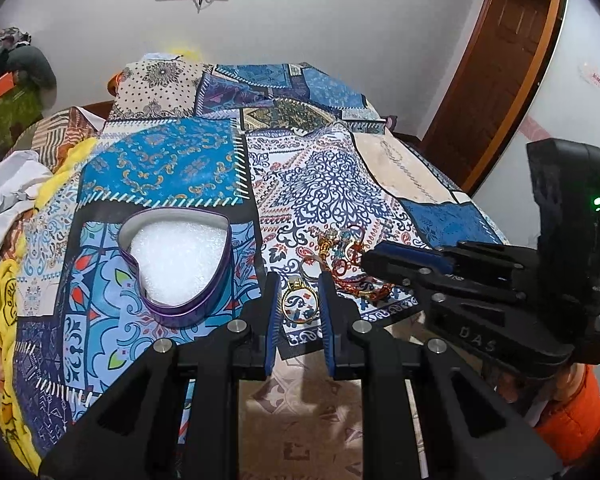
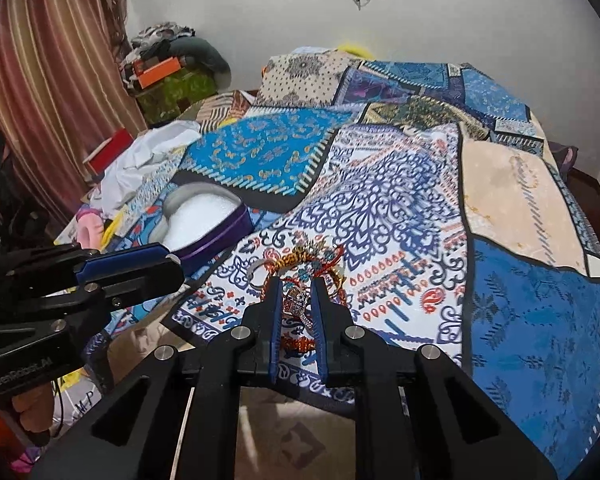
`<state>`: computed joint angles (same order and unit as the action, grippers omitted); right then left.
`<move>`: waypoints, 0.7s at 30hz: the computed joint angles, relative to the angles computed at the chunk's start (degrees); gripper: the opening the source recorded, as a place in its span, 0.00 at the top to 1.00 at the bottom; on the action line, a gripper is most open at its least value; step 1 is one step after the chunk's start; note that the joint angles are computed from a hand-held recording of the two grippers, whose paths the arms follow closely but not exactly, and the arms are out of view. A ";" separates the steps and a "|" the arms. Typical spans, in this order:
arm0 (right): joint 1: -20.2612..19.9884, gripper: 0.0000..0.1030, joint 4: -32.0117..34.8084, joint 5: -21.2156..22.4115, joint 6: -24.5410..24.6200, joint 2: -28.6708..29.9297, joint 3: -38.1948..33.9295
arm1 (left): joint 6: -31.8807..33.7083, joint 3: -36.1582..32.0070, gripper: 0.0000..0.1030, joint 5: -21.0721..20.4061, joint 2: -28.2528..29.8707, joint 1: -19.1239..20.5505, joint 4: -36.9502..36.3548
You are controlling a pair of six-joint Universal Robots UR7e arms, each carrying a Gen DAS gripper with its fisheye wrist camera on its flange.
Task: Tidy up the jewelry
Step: 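Carry the held rings with both grippers over the heart tin's foam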
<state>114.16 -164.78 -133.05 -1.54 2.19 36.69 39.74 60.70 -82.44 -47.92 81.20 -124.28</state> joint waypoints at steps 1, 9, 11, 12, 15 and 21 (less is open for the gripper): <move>0.13 0.88 -0.45 -0.11 -0.16 -0.11 0.11 | -0.06 0.01 0.83 -0.12 -0.15 -0.05 -0.11; 1.58 0.88 -3.32 -1.28 -3.02 0.65 -2.45 | 0.11 0.60 0.83 -1.25 -1.54 -0.28 -2.58; 1.93 0.88 -3.43 -1.49 -3.93 1.52 -4.36 | 0.26 0.33 0.83 -1.51 -1.70 -0.26 -3.30; 2.05 0.88 -3.27 -1.49 -4.28 1.92 -5.32 | 0.29 0.11 0.83 -1.63 -1.73 -0.24 -3.61; 2.43 0.88 -1.35 -1.36 -5.57 4.26 -10.50 | 0.32 -0.48 0.83 -1.95 -1.79 -0.12 -4.42; 2.92 0.88 4.09 -0.69 -7.57 10.28 -22.98 | 0.25 -2.48 0.83 -2.23 -1.39 0.42 -5.45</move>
<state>117.07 -160.69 -133.73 -9.11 12.47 13.71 39.99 58.22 -84.68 -49.31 81.63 -129.73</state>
